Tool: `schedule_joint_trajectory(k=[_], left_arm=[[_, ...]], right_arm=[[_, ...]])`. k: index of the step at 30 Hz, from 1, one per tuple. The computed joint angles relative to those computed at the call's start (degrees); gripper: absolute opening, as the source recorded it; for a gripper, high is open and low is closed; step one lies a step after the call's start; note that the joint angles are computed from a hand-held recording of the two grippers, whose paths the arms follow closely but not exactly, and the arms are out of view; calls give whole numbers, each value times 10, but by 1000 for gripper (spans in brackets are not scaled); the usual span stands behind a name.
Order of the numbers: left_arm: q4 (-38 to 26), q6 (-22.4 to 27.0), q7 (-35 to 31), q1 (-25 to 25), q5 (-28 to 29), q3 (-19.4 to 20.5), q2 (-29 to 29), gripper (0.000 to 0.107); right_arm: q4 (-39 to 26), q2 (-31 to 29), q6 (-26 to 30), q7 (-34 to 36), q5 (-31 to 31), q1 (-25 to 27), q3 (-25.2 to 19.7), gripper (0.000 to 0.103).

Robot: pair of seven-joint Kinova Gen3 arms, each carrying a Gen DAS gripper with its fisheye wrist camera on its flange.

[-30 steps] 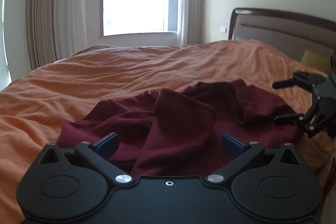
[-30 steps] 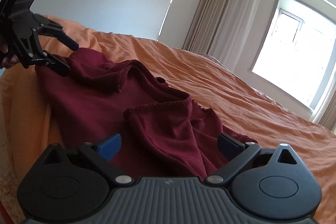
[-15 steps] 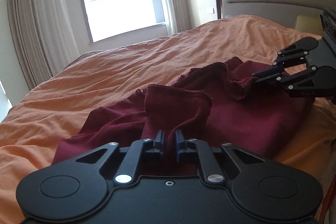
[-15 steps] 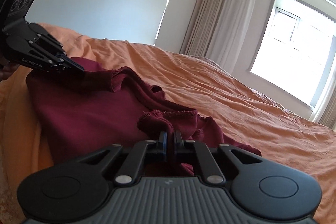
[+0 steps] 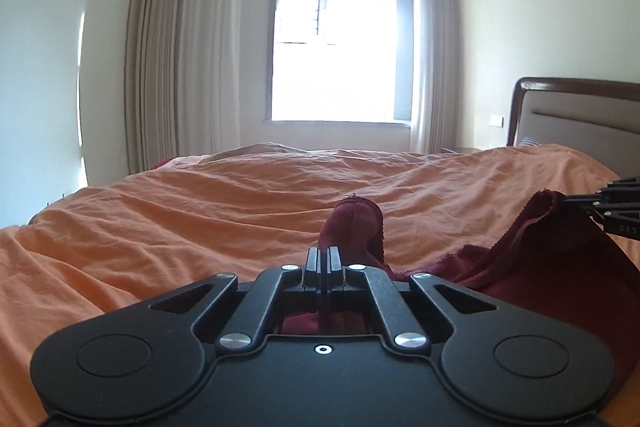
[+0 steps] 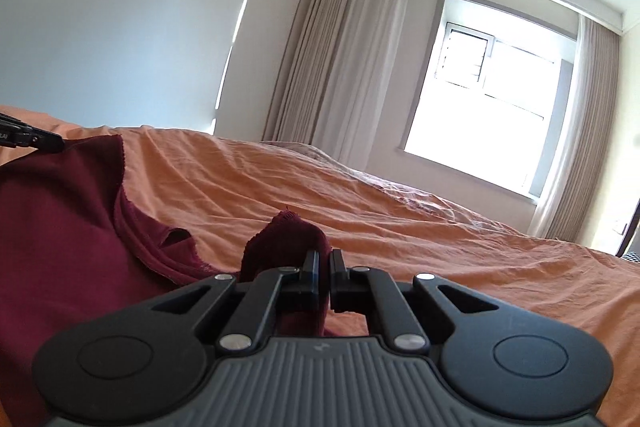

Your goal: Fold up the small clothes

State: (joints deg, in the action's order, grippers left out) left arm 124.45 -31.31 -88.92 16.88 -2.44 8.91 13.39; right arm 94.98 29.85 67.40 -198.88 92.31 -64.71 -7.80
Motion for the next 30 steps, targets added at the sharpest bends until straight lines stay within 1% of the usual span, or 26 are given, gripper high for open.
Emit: schedule_joint_trajectory(k=[2, 4, 6, 8, 10, 14, 15, 17, 18, 19, 20, 21, 22, 23, 24, 25, 26, 27, 28, 29, 30], left_arm=[[-7, -6, 18, -5, 11, 0, 6, 1], [-11, -10, 31, -7, 25, -2, 12, 1], [-24, 11, 46, -13, 23, -2, 18, 1], [-44, 50, 36, -6, 38, -11, 27, 1], [-64, 86, 47, -14, 35, -7, 39, 1], [-80, 106, 86, -42, 13, 9, 59, 1], [-85, 112, 91, -45, 8, 10, 63, 1], [-92, 127, 88, -40, 4, 5, 67, 2], [-94, 133, 90, -45, -2, 9, 67, 3], [-94, 135, 98, -56, -15, 20, 67, 7], [-92, 136, 103, -61, -21, 25, 66, 15], [-89, 134, 106, -60, -19, 22, 63, 20], [-86, 134, 110, -58, -16, 20, 59, 30], [-84, 132, 114, -59, -15, 20, 55, 41], [-78, 127, 117, -60, -15, 18, 50, 45], [-72, 122, 113, -53, -9, 10, 45, 52], [-67, 119, 102, -39, 2, -2, 39, 59], [-62, 113, 91, -28, 13, -13, 35, 64], [-52, 99, 74, -10, 34, -27, 31, 76], [-40, 77, 60, 2, 50, -35, 29, 87], [-27, 56, 50, 7, 59, -37, 27, 91]], right_arm=[[-2, 1, -2, -22, -3, 9, 3, 5], [-6, 3, -12, -33, -21, 22, 3, 5], [-7, 5, -31, -41, -38, 35, 4, 5], [-1, 6, -41, -54, -52, 41, 7, 5], [11, 7, -43, -80, -64, 40, 9, 5], [28, 0, -63, -101, -79, 46, 7, 6], [37, -3, -69, -106, -76, 47, 7, 6], [33, -3, -65, -94, -85, 47, 6, 8], [27, -2, -61, -84, -91, 45, 6, 14], [24, -1, -55, -78, -95, 40, 6, 28], [27, -3, -52, -80, -93, 37, 8, 37], [31, -6, -49, -85, -90, 32, 8, 52], [37, -10, -45, -92, -86, 29, 7, 57], [40, -13, -42, -94, -86, 26, 5, 59], [40, -14, -35, -91, -89, 24, 3, 64], [40, -15, -29, -87, -90, 21, 1, 72], [42, -15, -25, -85, -87, 19, 0, 77], [44, -17, -29, -81, -82, 20, -2, 88], [45, -19, -35, -74, -79, 23, -4, 95], [44, -21, -41, -67, -75, 26, -5, 96], [40, -22, -52, -56, -70, 31, -7, 97]])
